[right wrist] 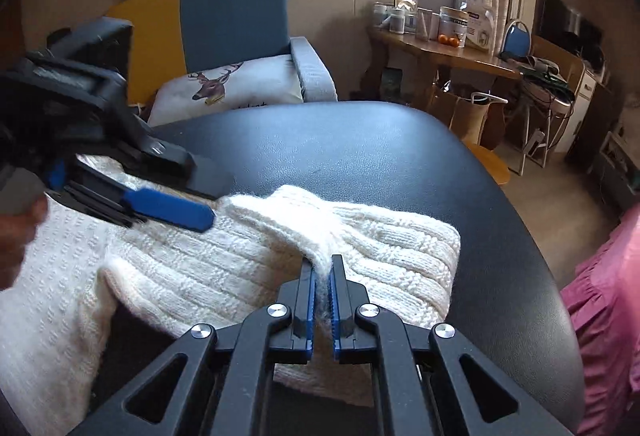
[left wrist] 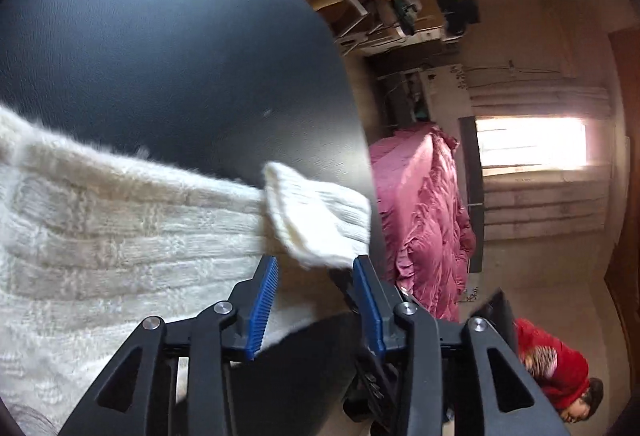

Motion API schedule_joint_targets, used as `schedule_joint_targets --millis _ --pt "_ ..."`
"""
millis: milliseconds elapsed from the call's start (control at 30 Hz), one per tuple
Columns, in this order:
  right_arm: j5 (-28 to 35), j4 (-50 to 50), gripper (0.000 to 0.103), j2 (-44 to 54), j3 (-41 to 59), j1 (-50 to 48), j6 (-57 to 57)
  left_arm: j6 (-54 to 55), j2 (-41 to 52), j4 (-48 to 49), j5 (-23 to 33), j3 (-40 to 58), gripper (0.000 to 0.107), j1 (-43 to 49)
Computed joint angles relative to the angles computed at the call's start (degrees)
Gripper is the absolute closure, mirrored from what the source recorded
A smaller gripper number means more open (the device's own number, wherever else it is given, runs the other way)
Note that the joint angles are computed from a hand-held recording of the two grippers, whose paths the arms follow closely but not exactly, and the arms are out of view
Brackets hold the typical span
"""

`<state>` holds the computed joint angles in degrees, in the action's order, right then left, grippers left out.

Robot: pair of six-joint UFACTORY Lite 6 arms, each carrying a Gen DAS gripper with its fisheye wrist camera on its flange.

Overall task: Fold clothes
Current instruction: 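Grasp the sleeve cuff with the left gripper while the right gripper releases it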

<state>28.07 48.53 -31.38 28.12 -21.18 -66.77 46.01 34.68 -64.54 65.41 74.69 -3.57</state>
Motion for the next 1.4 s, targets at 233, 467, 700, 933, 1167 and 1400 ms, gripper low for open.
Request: schedule_joint_targets --millis 233,467,700,933,1167,1400 --pt "3.96 -0.19 0.097 -8.34 -5.09 0.72 -0.76 -1.32 5.9 -3.84 -0.84 2.4 0.07 -1.73" --pt "10.86 4.31 0.061 -9.42 -5.48 -6.64 -1.12 10.91 -11.49 -3.45 -11.84 -9.62 0.101 -4.04" --pt "33.62 11.72 0.016 -15.26 -5.61 -25.54 0.56 10.95 -22.87 -0.02 -7.74 -7.94 0.101 7.66" --pt "59.1 26.25 0.006 -0.25 -13.82 -34.5 5.19 8.58 -24.11 1.68 1.28 2.76 0.101 20.4" --pt "52.89 59.03 0.0 4.63 -26.91 -2.26 7.25 8.41 -21.52 0.99 13.07 14.15 0.101 34.39" --pt "45.47 92.65 0.0 21.3 -19.74 31.42 -3.22 9.49 -13.52 -0.92 24.41 28.11 0.101 51.73"
